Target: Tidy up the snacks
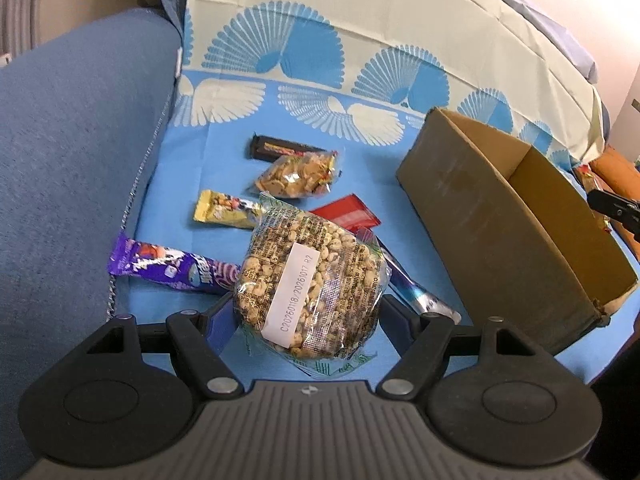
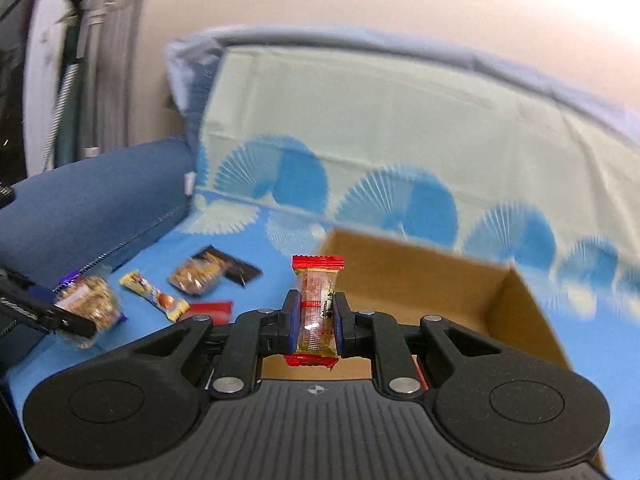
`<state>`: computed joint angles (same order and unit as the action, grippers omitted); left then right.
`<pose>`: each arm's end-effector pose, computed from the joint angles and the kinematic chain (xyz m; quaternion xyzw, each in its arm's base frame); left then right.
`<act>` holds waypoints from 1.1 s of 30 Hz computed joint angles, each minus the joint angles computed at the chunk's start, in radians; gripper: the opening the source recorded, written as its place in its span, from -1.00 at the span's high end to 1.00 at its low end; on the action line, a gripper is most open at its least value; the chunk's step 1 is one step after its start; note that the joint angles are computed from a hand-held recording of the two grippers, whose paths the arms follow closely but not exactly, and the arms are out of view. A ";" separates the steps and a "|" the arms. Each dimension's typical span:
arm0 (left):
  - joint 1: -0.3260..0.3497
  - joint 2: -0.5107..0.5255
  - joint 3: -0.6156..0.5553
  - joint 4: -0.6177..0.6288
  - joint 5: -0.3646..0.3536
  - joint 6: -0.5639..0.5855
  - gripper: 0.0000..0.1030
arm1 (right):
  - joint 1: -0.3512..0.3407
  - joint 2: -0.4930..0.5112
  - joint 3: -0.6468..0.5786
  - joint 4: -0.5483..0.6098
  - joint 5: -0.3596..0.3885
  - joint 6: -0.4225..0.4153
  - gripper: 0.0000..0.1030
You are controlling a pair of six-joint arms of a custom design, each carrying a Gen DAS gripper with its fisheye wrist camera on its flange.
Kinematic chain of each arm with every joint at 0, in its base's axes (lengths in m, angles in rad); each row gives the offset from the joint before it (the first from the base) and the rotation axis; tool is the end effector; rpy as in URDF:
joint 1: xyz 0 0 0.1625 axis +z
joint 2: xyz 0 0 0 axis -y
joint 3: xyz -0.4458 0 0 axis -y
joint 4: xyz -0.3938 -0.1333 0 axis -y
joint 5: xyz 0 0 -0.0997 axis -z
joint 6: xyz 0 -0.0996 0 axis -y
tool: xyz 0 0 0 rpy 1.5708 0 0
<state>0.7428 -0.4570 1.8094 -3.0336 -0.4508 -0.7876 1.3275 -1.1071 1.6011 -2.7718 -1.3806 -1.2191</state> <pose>-0.2832 -0.5628 -0.0574 -0.0122 0.8464 -0.4156 0.3328 -0.0175 -0.7019 0.3649 0.4668 -0.8095 0.3160 0.1638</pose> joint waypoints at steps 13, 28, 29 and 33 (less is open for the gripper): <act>-0.057 0.038 -0.027 0.068 0.146 -0.135 -0.55 | -0.027 0.026 -0.040 -0.055 0.044 0.026 0.67; -0.066 0.276 -0.480 -0.102 0.100 0.322 -0.55 | -0.044 0.065 -0.169 -0.060 0.000 0.174 0.67; -0.064 0.294 -0.522 -0.101 0.090 0.347 -0.55 | -0.045 0.067 -0.172 -0.070 -0.002 0.174 0.67; -0.054 0.388 -0.724 -0.102 0.047 0.482 -0.55 | -0.052 0.072 -0.184 -0.086 -0.004 0.174 0.67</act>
